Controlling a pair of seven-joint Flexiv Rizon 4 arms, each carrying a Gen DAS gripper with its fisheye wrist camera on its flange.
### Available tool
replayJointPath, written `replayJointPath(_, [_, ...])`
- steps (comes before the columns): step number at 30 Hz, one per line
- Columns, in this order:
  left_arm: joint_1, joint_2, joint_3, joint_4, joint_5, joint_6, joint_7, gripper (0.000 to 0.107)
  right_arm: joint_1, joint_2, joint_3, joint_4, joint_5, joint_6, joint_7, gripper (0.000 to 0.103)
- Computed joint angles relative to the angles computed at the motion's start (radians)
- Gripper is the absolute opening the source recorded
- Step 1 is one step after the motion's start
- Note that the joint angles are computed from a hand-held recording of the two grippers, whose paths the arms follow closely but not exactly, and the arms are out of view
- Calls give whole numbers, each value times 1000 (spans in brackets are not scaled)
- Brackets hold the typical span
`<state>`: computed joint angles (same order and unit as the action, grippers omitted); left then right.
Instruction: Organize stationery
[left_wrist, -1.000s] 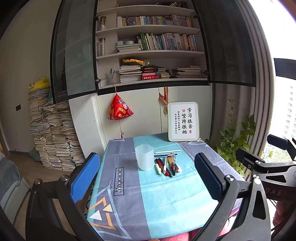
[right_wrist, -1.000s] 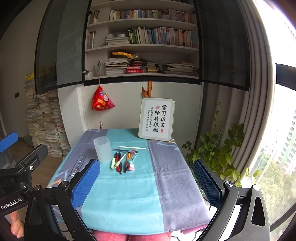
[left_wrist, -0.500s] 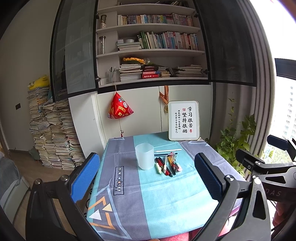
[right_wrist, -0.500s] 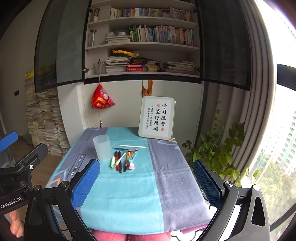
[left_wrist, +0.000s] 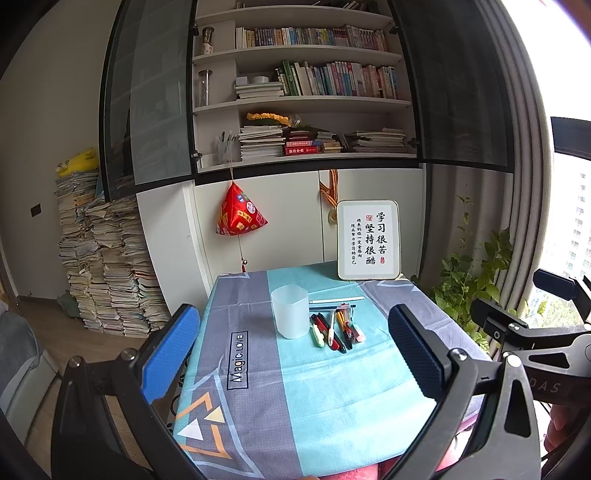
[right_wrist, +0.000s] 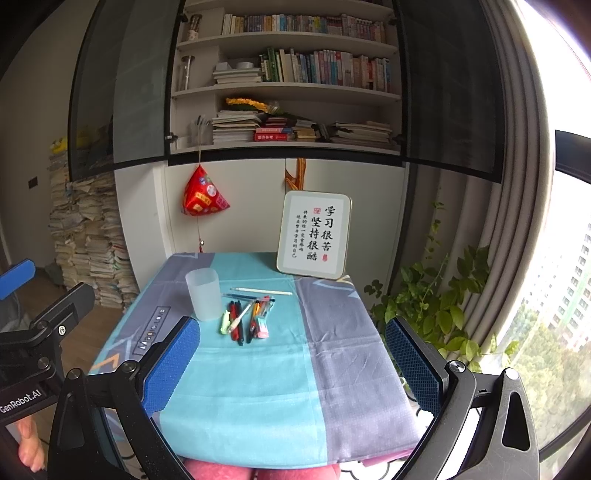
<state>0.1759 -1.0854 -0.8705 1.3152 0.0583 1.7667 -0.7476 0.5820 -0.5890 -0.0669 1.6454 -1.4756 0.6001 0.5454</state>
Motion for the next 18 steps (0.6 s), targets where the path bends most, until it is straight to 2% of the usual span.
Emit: replayJointPath(18, [-76, -17, 60, -96, -99, -77, 62, 102, -24, -32, -16, -33, 57, 60, -56, 101])
